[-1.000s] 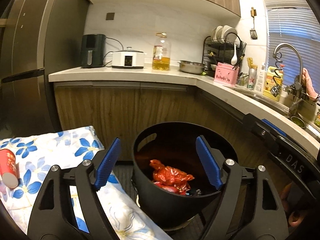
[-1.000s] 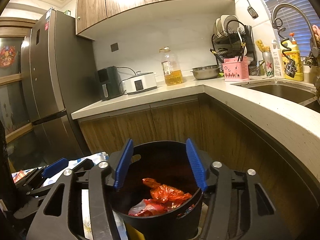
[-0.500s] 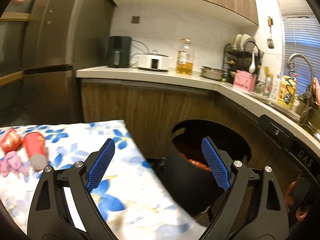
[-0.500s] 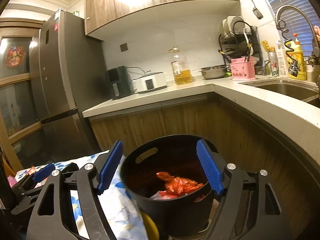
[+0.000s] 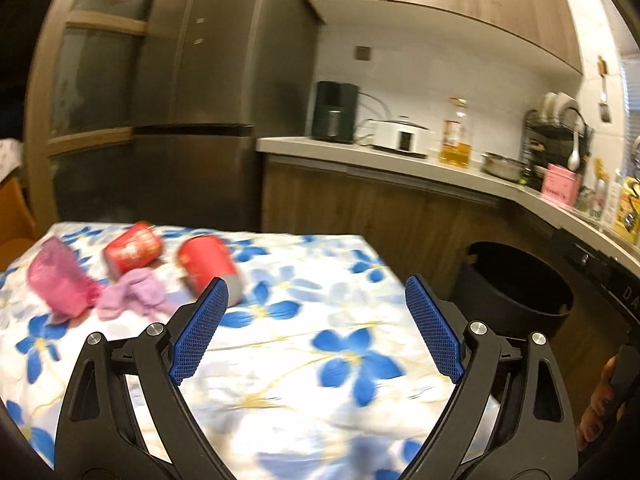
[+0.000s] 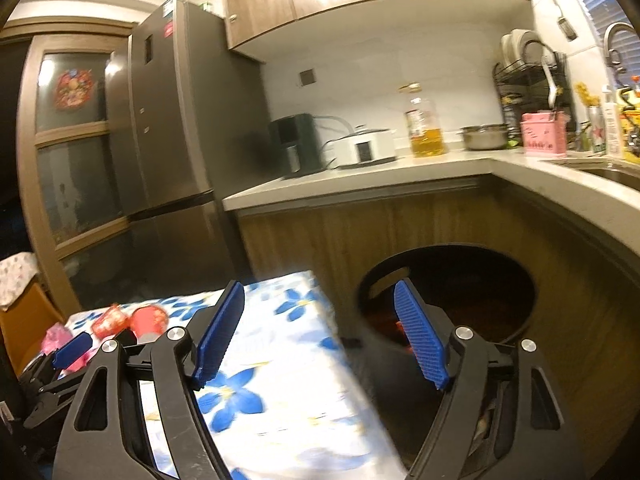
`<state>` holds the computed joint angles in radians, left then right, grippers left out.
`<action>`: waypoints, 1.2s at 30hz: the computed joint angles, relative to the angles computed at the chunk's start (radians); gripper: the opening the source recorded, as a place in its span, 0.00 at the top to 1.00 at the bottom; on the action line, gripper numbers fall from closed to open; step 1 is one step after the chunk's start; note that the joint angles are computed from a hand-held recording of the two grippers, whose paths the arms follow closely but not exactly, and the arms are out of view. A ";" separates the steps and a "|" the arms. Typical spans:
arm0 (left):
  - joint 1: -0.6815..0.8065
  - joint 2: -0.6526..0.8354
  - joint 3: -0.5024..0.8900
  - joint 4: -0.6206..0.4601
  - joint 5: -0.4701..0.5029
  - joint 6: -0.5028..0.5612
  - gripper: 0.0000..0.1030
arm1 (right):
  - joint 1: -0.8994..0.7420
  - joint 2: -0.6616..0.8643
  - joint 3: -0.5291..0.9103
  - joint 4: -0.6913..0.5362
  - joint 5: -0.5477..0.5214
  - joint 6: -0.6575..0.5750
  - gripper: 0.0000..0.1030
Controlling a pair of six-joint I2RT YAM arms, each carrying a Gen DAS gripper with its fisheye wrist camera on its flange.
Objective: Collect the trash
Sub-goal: 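Move both open tools back to the red cups and pink bag on the table, then grasp the pink bag with the left tool while the right tool grasps the large red cup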
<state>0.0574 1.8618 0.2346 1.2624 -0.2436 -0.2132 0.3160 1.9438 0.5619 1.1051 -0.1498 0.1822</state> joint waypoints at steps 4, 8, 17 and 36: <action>0.119 0.026 -0.047 0.071 0.063 0.009 0.14 | 0.089 0.029 0.028 -0.020 0.033 -0.002 0.26; 0.250 0.053 -0.079 0.128 0.141 0.034 0.14 | 0.182 0.074 0.086 -0.049 0.061 -0.007 0.26; 0.512 0.105 -0.110 0.222 0.284 0.087 0.14 | 0.347 0.231 0.307 -0.163 0.078 -0.011 0.23; 0.796 0.103 0.014 0.091 0.429 0.139 0.14 | 0.462 0.617 1.077 -0.752 0.021 -0.009 0.22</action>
<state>0.8533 1.9649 0.2487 1.3531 0.1851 -0.0746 0.7778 2.5605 1.6388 0.3528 -0.1287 0.1733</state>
